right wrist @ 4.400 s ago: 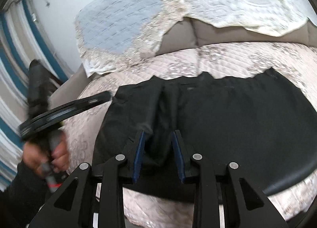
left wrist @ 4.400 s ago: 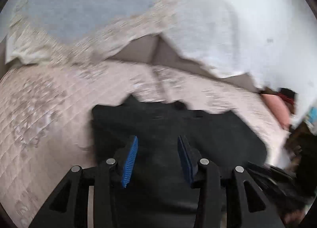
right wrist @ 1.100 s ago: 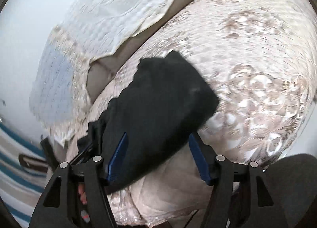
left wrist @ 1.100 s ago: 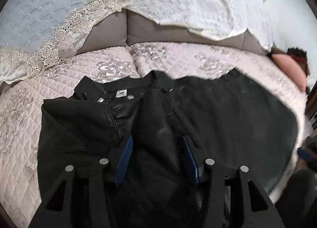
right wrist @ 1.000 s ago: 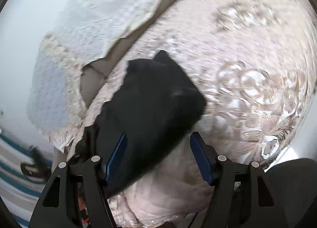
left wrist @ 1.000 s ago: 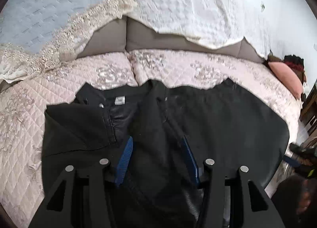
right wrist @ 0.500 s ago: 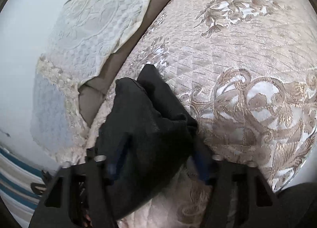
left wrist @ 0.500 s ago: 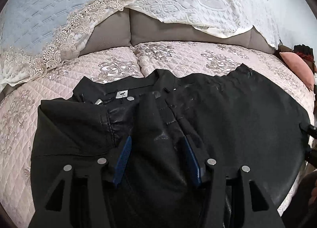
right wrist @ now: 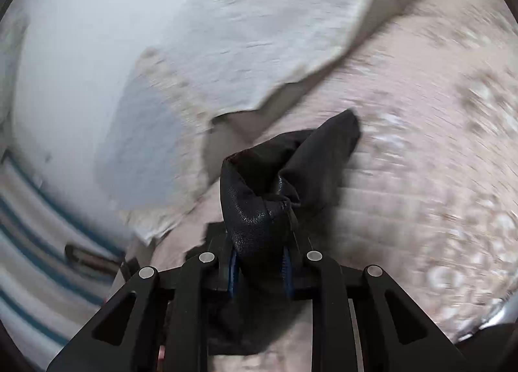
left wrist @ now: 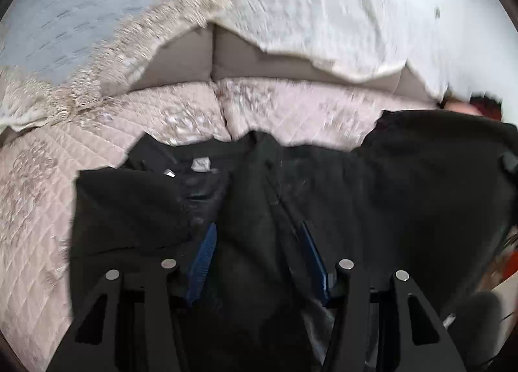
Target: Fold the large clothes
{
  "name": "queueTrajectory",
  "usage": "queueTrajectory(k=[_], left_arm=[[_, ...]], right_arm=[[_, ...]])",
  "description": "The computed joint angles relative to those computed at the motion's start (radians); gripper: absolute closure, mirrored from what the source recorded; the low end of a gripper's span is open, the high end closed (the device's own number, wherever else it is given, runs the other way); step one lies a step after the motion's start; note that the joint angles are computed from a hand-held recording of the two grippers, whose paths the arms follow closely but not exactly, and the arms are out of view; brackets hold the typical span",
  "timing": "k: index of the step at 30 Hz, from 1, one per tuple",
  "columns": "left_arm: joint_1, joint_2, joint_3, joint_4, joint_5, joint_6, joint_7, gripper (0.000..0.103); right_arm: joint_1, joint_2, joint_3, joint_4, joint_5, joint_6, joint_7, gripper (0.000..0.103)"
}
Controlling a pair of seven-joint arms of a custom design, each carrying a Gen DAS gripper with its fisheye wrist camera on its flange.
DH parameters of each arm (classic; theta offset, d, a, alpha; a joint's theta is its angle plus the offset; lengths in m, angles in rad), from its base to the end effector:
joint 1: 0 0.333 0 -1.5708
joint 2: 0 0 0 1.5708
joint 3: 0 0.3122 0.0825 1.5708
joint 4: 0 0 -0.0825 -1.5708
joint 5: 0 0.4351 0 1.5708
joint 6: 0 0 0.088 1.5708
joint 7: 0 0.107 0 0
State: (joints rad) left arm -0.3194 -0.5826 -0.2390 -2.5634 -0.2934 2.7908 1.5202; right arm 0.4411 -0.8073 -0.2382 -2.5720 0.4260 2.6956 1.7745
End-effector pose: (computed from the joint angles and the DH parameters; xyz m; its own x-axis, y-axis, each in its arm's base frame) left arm 0.4012 -0.2432 0.5234 -0.3507 -0.9205 0.1724 -0.7008 0.1358 -0.7003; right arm 0.4166 0.0555 0.5971 -0.0025 -0.7408 -0.6718 -0.7167 0.4698 -0.5154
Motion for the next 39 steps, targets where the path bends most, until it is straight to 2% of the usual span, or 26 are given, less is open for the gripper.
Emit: queueTrajectory(k=[3,7,11,13,16,18,21,25,28,31,32,34,35,37,39], left_arm=[[0.007,-0.108,0.029,-0.061,-0.017,0.024,-0.001,0.048],[0.083,-0.228,0.051,-0.127,-0.007,-0.012,-0.035,0.048],[0.162,-0.342,0.079,-0.205,0.007,-0.053,-0.062,0.048],[0.19,-0.384,0.1,-0.235,0.009,-0.084,-0.065,0.048],[0.224,-0.422,0.115,-0.261,0.014,-0.126,-0.066,0.049],[0.229,-0.438,0.12,-0.269,0.012,-0.142,-0.062,0.049],[0.198,-0.43,0.142,-0.261,-0.015,-0.142,-0.039,0.049],[0.13,-0.34,0.155,-0.189,-0.065,-0.096,0.011,0.049],[0.069,-0.228,0.169,-0.097,-0.104,-0.051,0.073,0.049],[0.057,-0.106,0.153,-0.004,-0.111,-0.038,0.116,0.049],[0.066,-0.056,0.134,0.025,-0.092,-0.036,0.136,0.049],[0.142,0.009,0.057,0.052,0.0,-0.07,0.101,0.06],[0.138,0.033,0.061,0.053,0.004,-0.09,0.121,0.065],[0.132,0.04,0.074,0.023,-0.003,-0.078,0.136,0.065],[0.088,0.023,0.133,-0.013,-0.083,-0.058,0.173,0.064]], right_arm=[[0.105,0.035,-0.007,0.054,0.032,0.006,-0.072,0.081],[0.24,0.111,-0.009,0.118,0.104,-0.003,-0.183,0.081],[0.326,0.21,-0.002,0.156,0.216,-0.045,-0.288,0.081],[0.351,0.274,0.011,0.172,0.253,-0.093,-0.338,0.081],[0.332,0.346,0.068,0.176,0.244,-0.152,-0.353,0.081],[0.305,0.355,0.117,0.155,0.229,-0.13,-0.361,0.081],[0.268,0.351,0.154,0.152,0.241,-0.128,-0.389,0.081],[0.223,0.34,0.198,0.144,0.242,-0.126,-0.42,0.078],[0.221,0.353,0.21,0.149,0.256,-0.101,-0.44,0.072],[0.216,0.337,0.22,0.143,0.247,-0.103,-0.447,0.066],[0.216,0.329,0.217,0.142,0.245,-0.11,-0.451,0.063],[0.215,0.297,0.208,0.132,0.249,-0.128,-0.459,0.062],[0.216,0.263,0.196,0.116,0.257,-0.134,-0.473,0.061],[0.212,0.209,0.181,0.091,0.262,-0.141,-0.482,0.061],[0.194,0.155,0.183,0.054,0.237,-0.121,-0.472,0.061]])
